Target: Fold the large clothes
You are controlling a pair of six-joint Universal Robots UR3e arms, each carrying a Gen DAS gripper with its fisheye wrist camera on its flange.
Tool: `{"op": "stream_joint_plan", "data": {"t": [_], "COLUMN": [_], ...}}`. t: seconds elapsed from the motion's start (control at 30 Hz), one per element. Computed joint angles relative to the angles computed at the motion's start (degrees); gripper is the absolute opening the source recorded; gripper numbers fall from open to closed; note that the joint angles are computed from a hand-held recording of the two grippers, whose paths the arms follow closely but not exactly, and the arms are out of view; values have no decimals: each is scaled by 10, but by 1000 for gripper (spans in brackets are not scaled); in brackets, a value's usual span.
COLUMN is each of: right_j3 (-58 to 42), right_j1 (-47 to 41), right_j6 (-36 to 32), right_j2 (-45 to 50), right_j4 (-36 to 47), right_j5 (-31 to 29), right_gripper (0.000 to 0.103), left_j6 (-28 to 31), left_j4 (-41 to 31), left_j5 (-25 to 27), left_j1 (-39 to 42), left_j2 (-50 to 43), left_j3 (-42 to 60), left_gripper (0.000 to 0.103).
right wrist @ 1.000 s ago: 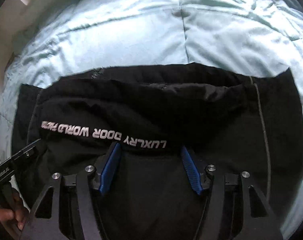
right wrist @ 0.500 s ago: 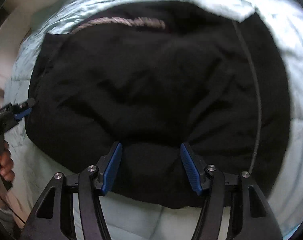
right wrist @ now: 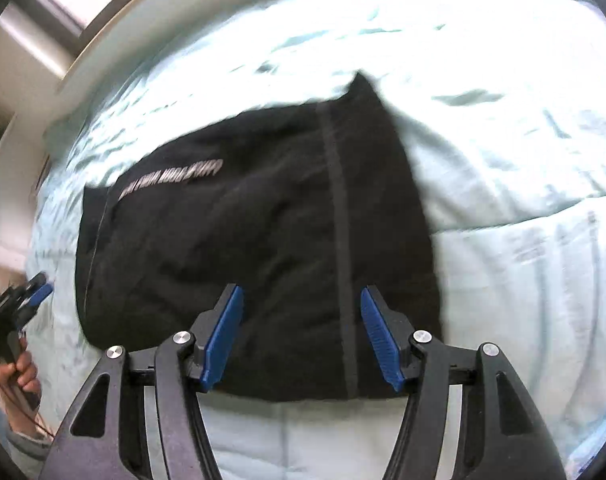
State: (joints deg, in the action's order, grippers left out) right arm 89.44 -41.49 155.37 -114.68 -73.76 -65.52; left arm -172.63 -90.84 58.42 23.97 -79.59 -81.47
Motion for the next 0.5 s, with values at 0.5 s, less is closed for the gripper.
{"op": "stream_joint_plan", "data": {"t": [0.5], "right_j3": [26], "right_j1": [37], "right_j6": [30], "right_j2": [183], "right_j4": [-199], "right_j5": [-49], "right_gripper": [74], "left_j6": [18], "left_j4": [-29], "left_j5": [-43], "left_j1": [30], "left_j2": [-197], "left_j3": [53], "left_gripper": [60]}}
